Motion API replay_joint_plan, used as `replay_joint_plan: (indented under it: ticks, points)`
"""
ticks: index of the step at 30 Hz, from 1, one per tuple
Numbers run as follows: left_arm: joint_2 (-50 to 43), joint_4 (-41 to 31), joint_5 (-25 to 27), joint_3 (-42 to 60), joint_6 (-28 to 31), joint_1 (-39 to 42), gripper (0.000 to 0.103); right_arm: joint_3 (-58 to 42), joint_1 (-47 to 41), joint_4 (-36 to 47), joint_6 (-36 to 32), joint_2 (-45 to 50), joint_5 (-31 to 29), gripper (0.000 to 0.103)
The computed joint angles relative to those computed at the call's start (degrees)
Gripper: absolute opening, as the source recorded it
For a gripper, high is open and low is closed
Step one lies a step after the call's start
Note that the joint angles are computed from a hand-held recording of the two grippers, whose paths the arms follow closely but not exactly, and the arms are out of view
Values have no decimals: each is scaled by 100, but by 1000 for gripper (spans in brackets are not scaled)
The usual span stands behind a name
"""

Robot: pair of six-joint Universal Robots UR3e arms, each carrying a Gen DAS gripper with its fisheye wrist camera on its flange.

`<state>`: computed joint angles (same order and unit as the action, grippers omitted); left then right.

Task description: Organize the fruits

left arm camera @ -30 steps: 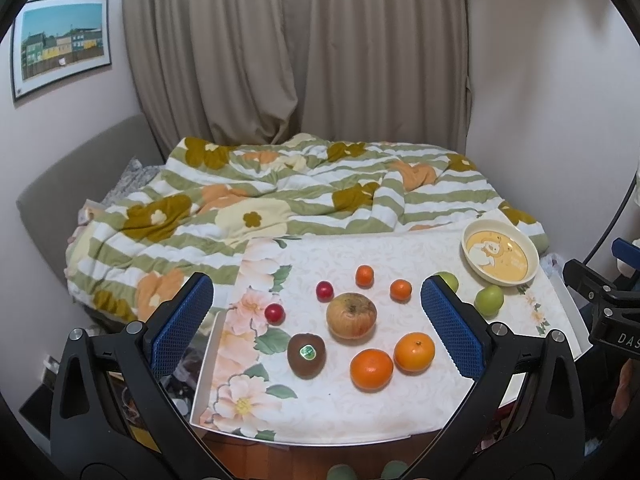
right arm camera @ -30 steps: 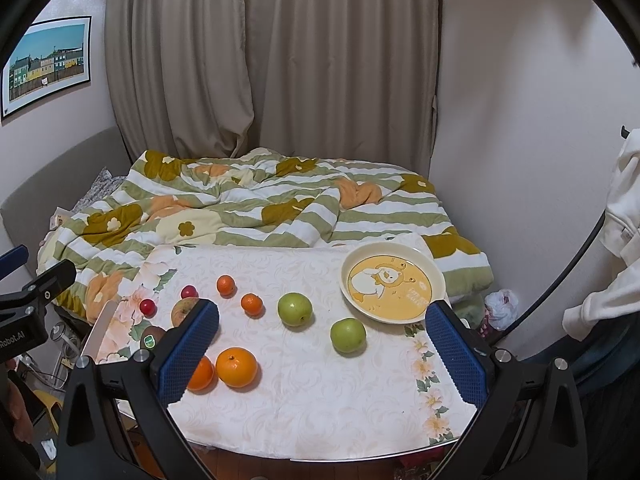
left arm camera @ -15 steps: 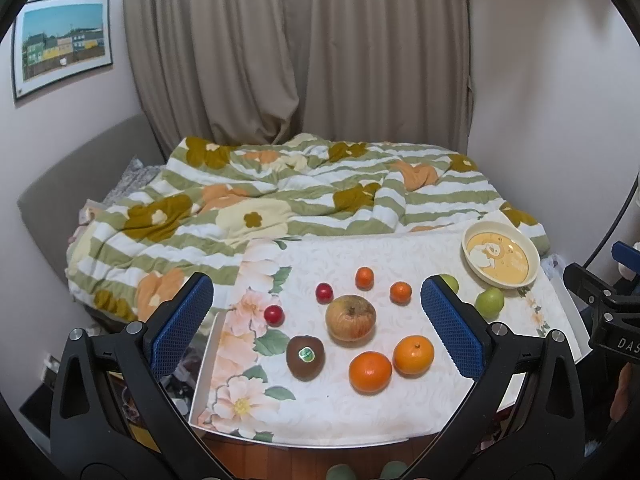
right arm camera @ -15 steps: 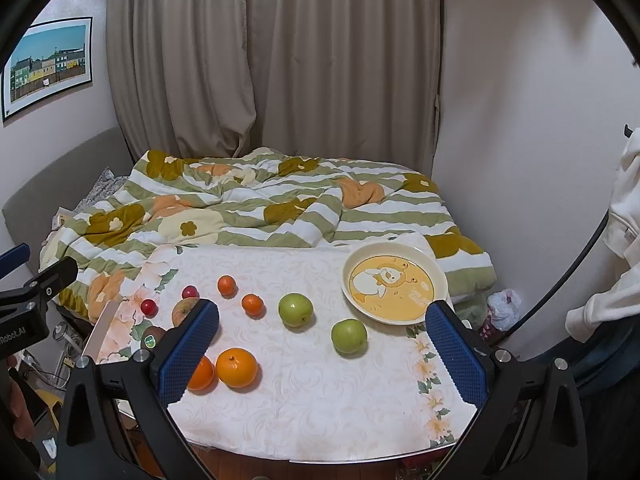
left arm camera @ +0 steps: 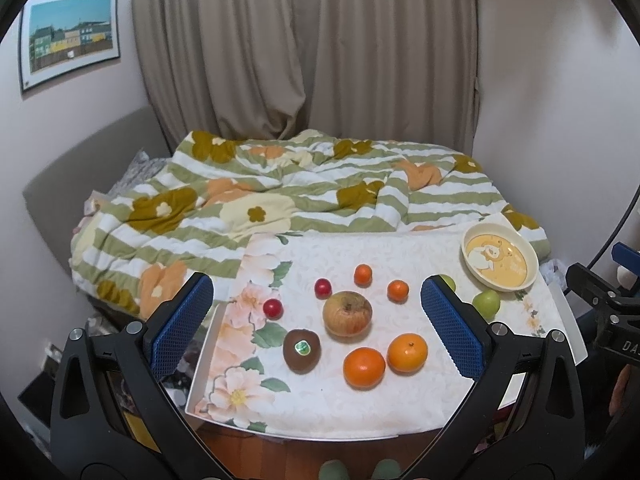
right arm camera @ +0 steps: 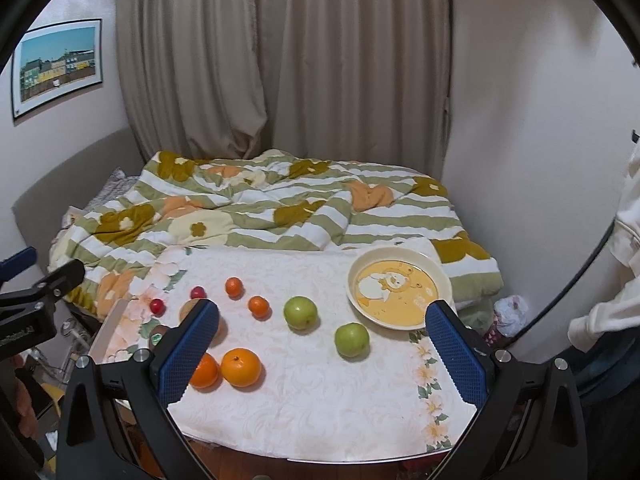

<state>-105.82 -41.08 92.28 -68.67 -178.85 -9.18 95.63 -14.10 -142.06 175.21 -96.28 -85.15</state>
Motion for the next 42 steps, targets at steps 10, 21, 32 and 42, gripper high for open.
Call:
replay_joint_plan:
  ticks: [10,21,32,42]
  points:
    - [95,-72,345,-374,-60,32,103,-203,-328,358,-535,382,859,103]
    - [-820,-790,-831,88,1196,826,103,-138,77,220,-408,1183,491,103]
    - [-2373,-1815,-1329,1470,2412,1102,103,-205,880,-190,-84,2328,-434,103]
    - [-3603,-2645,-1497,2843,2972,1073,103,-541,1170,-326,-43,3261,-784,103]
